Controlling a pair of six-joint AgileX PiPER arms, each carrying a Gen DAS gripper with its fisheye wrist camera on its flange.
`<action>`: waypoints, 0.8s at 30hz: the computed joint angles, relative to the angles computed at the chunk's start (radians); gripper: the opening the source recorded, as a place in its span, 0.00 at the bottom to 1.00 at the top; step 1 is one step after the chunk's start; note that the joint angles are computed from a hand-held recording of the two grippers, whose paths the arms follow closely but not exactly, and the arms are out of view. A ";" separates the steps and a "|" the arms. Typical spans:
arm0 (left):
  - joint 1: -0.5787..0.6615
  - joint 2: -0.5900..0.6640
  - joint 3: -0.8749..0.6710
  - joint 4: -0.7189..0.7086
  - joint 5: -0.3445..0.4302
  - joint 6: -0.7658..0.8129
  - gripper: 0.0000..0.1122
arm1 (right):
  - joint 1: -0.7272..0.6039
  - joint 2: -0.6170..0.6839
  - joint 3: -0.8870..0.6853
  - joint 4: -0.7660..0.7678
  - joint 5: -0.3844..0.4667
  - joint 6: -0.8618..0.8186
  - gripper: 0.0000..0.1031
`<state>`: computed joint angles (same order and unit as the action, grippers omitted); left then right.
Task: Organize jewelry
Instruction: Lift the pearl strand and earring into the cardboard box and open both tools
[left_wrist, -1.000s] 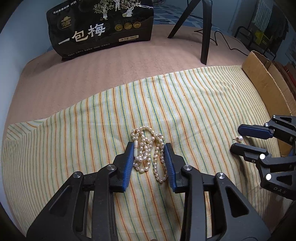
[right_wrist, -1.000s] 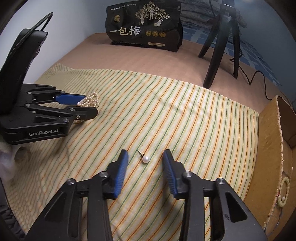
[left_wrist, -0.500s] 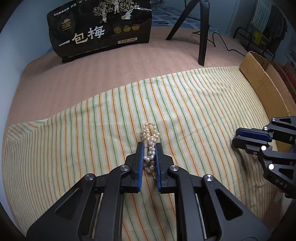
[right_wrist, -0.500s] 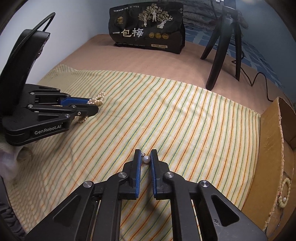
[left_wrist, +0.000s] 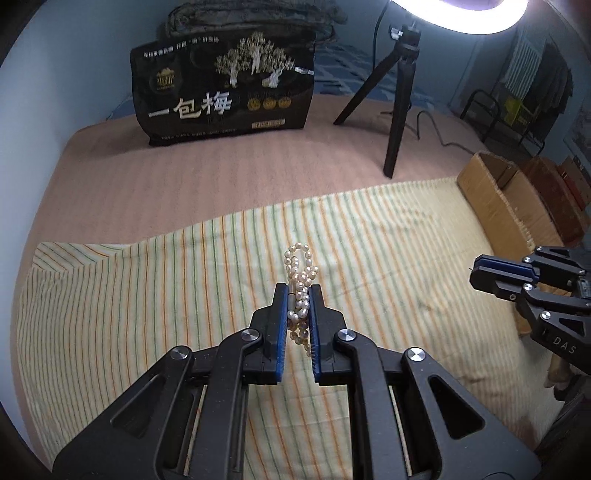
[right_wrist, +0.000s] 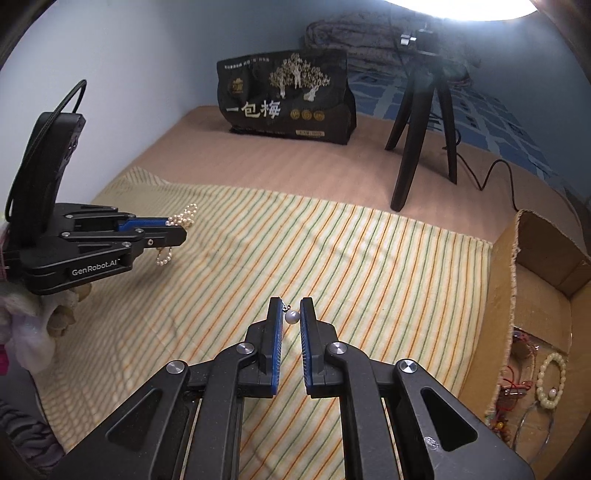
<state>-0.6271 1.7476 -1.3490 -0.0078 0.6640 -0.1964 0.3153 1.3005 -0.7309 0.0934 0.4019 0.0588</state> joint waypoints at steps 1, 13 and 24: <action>-0.005 -0.013 0.000 0.007 0.001 -0.007 0.08 | -0.003 -0.014 0.001 0.005 0.006 -0.005 0.07; -0.117 -0.064 -0.101 0.017 0.050 -0.072 0.08 | -0.192 -0.209 0.028 0.172 0.119 -0.226 0.07; -0.279 0.019 -0.288 0.071 0.099 -0.159 0.08 | -0.691 -0.291 -0.001 0.494 0.332 -0.697 0.08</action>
<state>-0.9065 1.7670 -1.6369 0.0633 0.7629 -0.3556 -0.3758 1.0092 -0.7318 0.5869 0.7341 -0.6383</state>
